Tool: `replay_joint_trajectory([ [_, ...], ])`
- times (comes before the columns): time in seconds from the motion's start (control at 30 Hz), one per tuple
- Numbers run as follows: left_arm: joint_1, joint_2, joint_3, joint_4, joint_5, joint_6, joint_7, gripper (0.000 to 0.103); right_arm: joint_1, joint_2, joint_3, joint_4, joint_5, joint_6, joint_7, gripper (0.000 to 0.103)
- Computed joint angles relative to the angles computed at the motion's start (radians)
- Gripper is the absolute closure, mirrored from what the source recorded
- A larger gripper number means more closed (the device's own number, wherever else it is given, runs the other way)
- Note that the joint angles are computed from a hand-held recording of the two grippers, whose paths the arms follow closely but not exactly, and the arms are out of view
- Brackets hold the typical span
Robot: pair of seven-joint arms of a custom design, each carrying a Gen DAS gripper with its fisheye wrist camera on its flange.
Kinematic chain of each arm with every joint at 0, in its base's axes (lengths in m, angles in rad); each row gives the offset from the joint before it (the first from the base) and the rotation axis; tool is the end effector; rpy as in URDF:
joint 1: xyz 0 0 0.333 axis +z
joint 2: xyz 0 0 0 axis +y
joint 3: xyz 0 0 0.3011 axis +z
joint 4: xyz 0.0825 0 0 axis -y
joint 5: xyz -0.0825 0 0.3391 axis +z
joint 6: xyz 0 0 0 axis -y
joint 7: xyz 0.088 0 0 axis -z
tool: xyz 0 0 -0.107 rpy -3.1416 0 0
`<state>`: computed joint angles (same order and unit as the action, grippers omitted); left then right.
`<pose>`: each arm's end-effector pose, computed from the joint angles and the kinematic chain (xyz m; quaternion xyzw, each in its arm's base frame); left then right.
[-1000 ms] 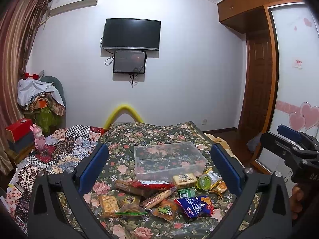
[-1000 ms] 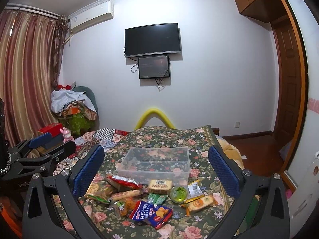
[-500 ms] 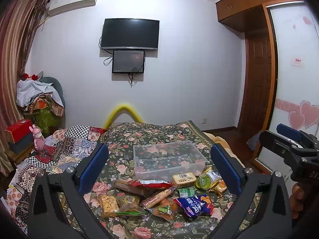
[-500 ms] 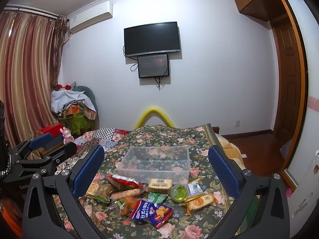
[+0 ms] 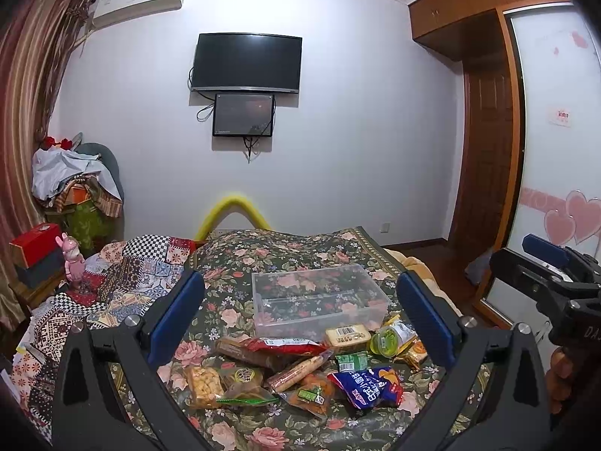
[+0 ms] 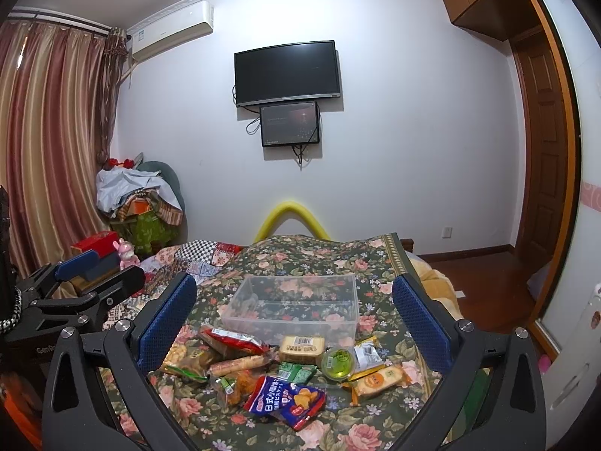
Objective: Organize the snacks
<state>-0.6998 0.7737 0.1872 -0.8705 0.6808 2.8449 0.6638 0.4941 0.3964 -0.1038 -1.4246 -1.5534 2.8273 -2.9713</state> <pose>0.5915 -0.4531 0.5798 -0.4790 0.6337 -0.5053 0.3371 0.5910 0.3128 0.5429 -0.5525 0.5549 -0.4091 0.4684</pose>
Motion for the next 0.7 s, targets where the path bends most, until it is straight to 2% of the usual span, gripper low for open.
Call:
replay_joint_trajectory([
  [0.37,0.008,0.013,-0.007,0.008,-0.012,0.007,0.015,0.0,-0.005,0.024,-0.004,0.013,0.061,0.014,-0.049,0.0],
  [0.57,0.04,0.063,-0.051,0.073,-0.088,-0.022,0.104,0.0,-0.007,0.049,-0.013,0.025,0.159,0.021,-0.136,0.0],
  [0.7,0.066,0.123,-0.08,0.163,-0.165,-0.084,0.192,0.0,-0.01,0.071,-0.022,0.03,0.252,0.023,-0.221,0.0],
])
